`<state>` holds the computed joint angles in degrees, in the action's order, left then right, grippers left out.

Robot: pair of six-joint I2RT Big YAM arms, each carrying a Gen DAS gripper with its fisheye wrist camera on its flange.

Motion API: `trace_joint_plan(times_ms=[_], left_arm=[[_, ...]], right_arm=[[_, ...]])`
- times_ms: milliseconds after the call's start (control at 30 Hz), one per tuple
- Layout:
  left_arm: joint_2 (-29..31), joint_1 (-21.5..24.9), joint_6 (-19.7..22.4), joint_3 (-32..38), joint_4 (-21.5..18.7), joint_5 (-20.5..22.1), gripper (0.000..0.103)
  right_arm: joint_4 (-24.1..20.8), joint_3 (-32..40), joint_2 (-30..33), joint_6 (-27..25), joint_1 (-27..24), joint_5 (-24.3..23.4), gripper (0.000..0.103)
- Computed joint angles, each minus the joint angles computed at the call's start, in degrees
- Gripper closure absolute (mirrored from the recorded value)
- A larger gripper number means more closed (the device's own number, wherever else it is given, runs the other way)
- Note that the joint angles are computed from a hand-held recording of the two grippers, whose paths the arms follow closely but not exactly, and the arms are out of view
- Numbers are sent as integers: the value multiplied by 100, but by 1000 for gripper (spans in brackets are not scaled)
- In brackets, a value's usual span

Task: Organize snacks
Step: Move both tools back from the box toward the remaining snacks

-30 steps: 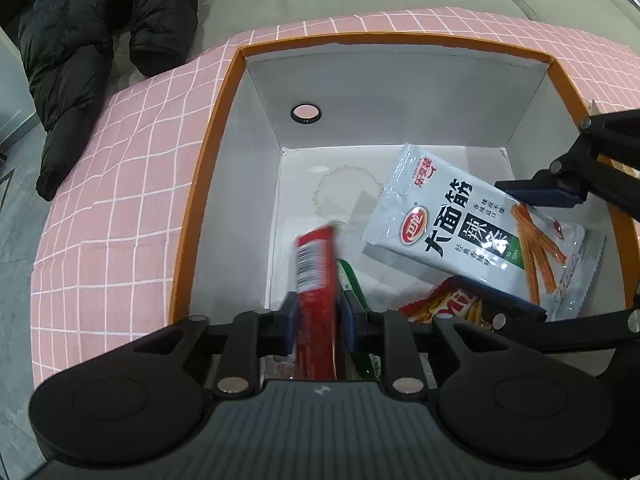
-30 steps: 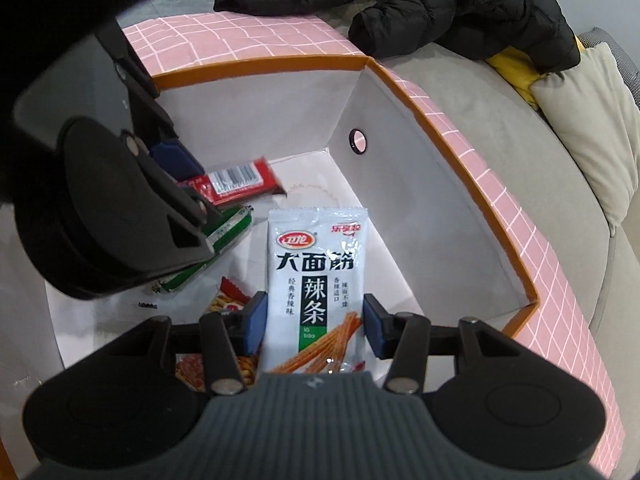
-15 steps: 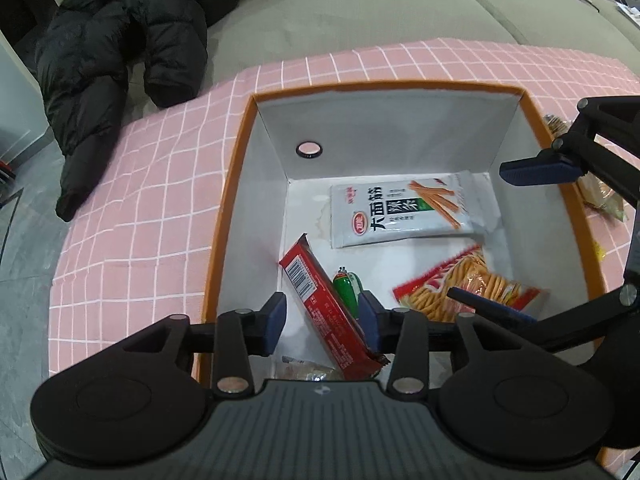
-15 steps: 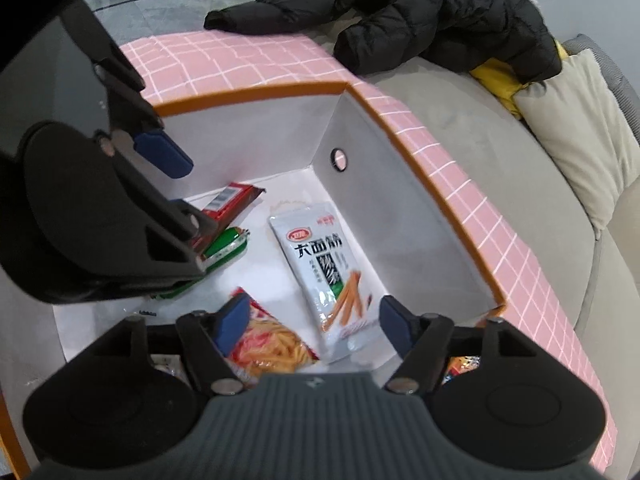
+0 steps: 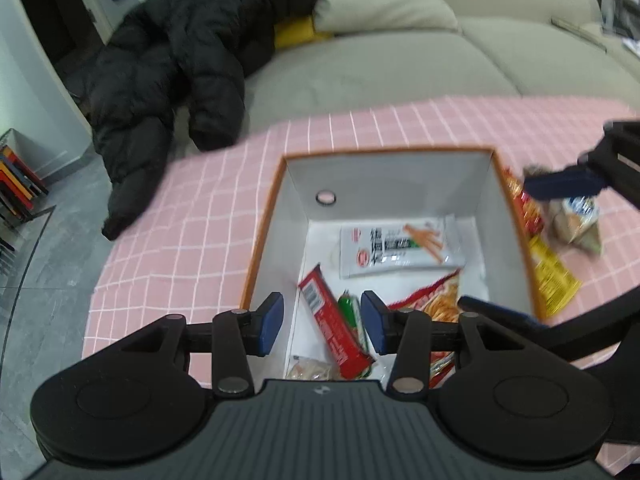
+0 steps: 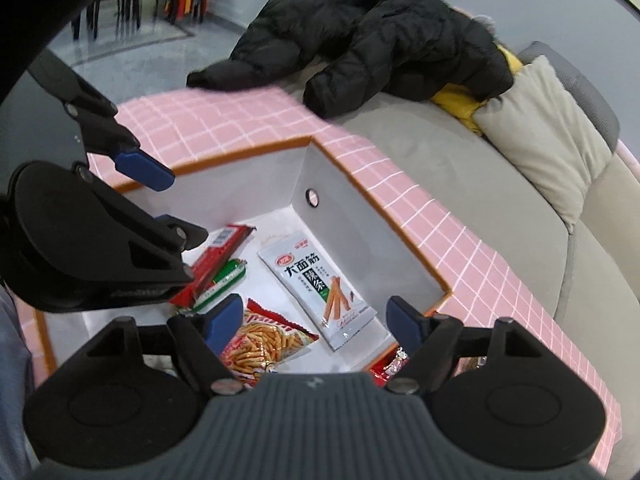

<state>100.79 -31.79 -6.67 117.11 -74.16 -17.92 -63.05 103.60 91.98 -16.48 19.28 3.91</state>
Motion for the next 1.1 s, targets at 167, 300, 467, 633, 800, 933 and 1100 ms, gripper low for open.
trace_joint_plan(times_ms=[167, 300, 467, 633, 800, 933, 1100], left_arm=[[-231, -207, -177, -111, 195, -277, 50], [-413, -388, -362, -218, 355, -356, 50], [-598, -642, -525, -349, 591, -404, 49], [-743, -910, -725, -553, 875, -451, 48], [-737, -1170, -908, -688, 1015, -419, 48], [-761, -1325, -988, -870, 1234, -102, 48], [-675, -1514, -1015, -1017, 1440, 87, 48]], right_arm=[[142, -297, -396, 304, -36, -25, 27], [267, -618, -786, 583, -112, -96, 27], [486, -1178, -1378, 1013, -258, -108, 27], [736, -1837, -2024, 1457, -484, -5, 22], [861, -2348, -2511, 1724, -781, 37, 21], [932, -2702, -2825, 1900, -1052, -33, 21], [1022, -3155, -3129, 2009, -1355, -165, 22]])
